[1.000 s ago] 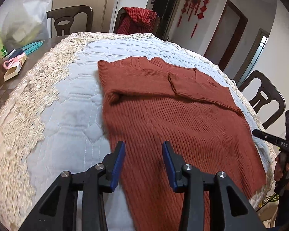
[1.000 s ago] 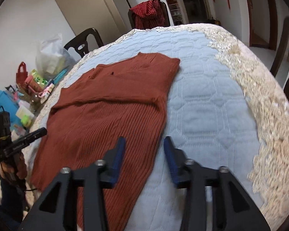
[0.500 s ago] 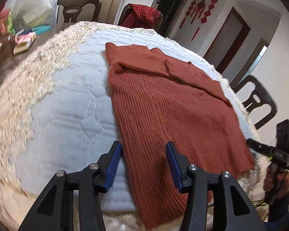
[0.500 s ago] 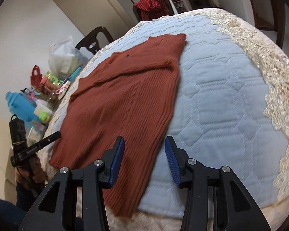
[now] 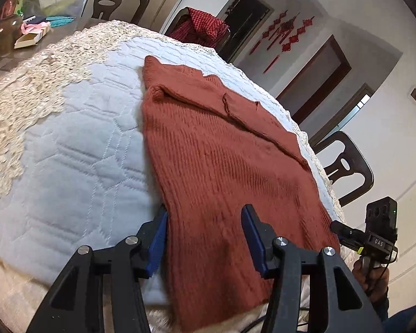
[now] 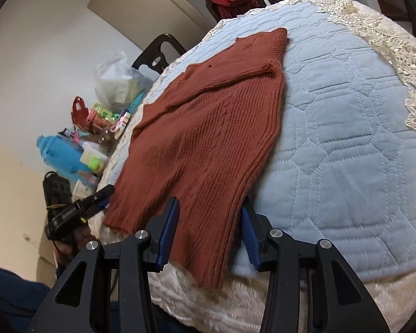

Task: Fold small clothes
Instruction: 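Move both grippers to the sweater hem and grasp it, then lift the hem with both grippers and fold it toward the collar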

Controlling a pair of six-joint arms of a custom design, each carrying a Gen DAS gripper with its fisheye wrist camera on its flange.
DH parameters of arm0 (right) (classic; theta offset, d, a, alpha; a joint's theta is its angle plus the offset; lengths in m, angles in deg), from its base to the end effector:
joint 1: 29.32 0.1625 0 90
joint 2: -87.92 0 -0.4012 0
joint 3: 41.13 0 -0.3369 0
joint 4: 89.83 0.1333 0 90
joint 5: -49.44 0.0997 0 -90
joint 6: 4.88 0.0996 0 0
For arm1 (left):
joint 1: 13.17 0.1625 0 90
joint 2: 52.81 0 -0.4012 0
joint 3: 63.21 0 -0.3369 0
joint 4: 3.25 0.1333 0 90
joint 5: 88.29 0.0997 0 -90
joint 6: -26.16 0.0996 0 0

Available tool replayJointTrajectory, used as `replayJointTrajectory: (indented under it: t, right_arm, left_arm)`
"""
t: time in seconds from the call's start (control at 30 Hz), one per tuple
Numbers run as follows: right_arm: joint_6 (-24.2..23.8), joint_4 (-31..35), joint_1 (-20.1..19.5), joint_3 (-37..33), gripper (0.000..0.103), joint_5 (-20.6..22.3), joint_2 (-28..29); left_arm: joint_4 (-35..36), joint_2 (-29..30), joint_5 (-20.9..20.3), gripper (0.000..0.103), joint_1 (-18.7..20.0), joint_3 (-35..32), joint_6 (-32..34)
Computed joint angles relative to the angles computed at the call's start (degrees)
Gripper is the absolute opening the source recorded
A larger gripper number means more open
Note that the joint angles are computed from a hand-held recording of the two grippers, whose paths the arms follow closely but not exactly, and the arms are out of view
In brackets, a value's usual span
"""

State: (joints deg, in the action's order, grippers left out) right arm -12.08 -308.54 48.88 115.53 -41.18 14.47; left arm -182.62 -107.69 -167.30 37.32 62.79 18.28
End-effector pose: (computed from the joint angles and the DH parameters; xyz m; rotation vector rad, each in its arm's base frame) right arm 0.0691 -0.3158 0.2138 -0.1177 -2.7743 1.1460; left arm -0.1784 -0.4557 0.1103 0.7841 2.9405 -0.5652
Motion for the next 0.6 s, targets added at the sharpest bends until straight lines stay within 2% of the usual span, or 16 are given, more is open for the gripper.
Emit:
replayJointTrajectory:
  t: [0.17,0.37,0.43,0.47,0.5,0.53,0.6]
  right_arm:
    - [-0.72,-1.14,0.33,0.55,0.043,0.11,0.82]
    - [-0.27,-1.62,0.75,0.43,0.032,-0.84,1.39]
    - [-0.06,-1.01,1.1,-0.45,0.019,-1.5,1.97]
    - [-0.03,-1.23,1.43,-0.79,0.016,-2.1,2.49]
    - [-0.25,-1.33,1.39,-0.77,0.012,-2.14,2.57]
    - [-0.17,-1.84,1.42,-0.6,0.009,-2.27,2.76]
    - [0.0,-2.58,0.89,0.23,0.008,-1.49,2.25]
  left_arm:
    - [-0.58,-1.3,-1.56,0.054,-0.16,2.08,0.05]
    - [-1.0,-1.53,-1.63,0.052,-0.67,2.87,0.17]
    - [-0.45,-0.97,-1.8,0.037,-0.43,1.99,-0.16]
    - [-0.26,-0.69,-1.8,0.031,-0.28,1.68,-0.38]
    - [0.31,-0.51,-1.6,0.017,-0.16,1.36,-0.43]
    - [0.67,-0.48,-1.13,0.009,-0.19,1.29,-0.48]
    - [0.78,-1.16,-1.22,0.008,0.02,1.59,-0.32]
